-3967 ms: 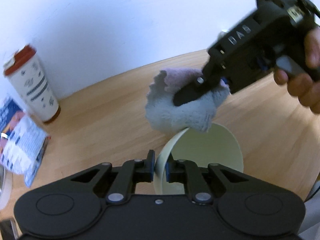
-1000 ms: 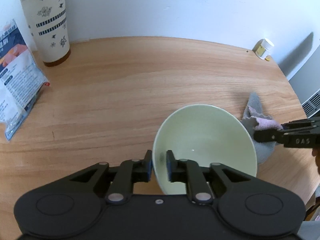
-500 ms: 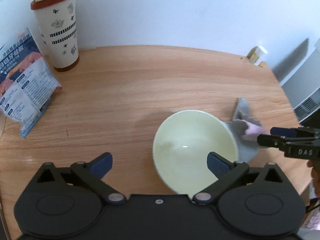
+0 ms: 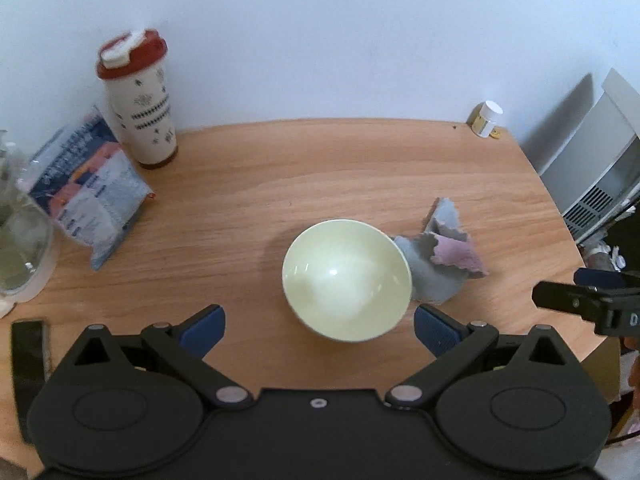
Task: Clean bowl
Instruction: 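Open both tools, releasing the bowl and the cloth beside it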
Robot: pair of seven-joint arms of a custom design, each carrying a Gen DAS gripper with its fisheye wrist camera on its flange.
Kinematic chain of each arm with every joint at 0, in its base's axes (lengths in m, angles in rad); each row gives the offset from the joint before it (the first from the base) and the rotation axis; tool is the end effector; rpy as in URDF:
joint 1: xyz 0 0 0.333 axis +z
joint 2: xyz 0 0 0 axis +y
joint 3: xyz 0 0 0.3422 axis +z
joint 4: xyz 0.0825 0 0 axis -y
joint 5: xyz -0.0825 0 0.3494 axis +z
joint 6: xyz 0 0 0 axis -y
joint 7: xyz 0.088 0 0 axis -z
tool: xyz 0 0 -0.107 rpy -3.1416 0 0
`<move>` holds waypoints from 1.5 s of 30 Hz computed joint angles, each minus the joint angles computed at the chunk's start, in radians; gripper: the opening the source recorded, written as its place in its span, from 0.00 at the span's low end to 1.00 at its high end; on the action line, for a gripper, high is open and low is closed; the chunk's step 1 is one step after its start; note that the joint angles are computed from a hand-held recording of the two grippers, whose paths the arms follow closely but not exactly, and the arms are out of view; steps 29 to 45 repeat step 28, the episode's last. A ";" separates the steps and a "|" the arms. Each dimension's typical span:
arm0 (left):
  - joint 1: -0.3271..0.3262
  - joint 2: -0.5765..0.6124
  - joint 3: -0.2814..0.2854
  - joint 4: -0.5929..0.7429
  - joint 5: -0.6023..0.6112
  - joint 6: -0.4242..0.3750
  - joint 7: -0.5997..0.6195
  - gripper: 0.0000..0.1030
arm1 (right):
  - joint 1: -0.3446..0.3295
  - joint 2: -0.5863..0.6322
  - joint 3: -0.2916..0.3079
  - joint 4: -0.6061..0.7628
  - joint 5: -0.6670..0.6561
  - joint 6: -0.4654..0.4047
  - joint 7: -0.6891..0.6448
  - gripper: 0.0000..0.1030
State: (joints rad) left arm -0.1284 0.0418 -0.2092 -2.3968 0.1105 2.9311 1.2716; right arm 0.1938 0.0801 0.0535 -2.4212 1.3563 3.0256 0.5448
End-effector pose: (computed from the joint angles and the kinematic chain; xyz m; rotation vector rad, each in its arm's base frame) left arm 0.4823 -0.1760 0.4058 -1.8518 2.1274 -0.6075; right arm 0.4707 0.0431 0.3525 -1.7499 1.8343 -0.2534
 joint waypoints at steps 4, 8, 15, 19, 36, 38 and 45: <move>-0.032 -0.060 0.006 -0.033 0.165 -0.035 -0.211 1.00 | 0.011 -0.070 -0.002 -0.066 -0.043 0.012 -0.017 1.00; -0.058 -0.107 -0.005 -0.062 0.262 -0.071 -0.361 1.00 | 0.018 -0.119 -0.017 -0.109 0.012 0.017 -0.138 1.00; -0.082 -0.145 -0.019 -0.089 0.371 -0.096 -0.494 1.00 | 0.001 -0.159 -0.050 -0.150 0.030 -0.034 -0.185 1.00; -0.091 -0.157 -0.016 -0.095 0.404 -0.120 -0.547 1.00 | -0.008 -0.163 -0.054 -0.151 0.063 -0.049 -0.216 1.00; -0.087 -0.174 -0.006 -0.099 0.468 -0.110 -0.603 1.00 | -0.006 -0.177 -0.048 -0.159 0.115 -0.058 -0.265 1.00; -0.087 -0.174 -0.006 -0.099 0.468 -0.110 -0.603 1.00 | -0.006 -0.177 -0.048 -0.159 0.115 -0.058 -0.265 1.00; -0.087 -0.174 -0.006 -0.099 0.468 -0.110 -0.603 1.00 | -0.006 -0.177 -0.048 -0.159 0.115 -0.058 -0.265 1.00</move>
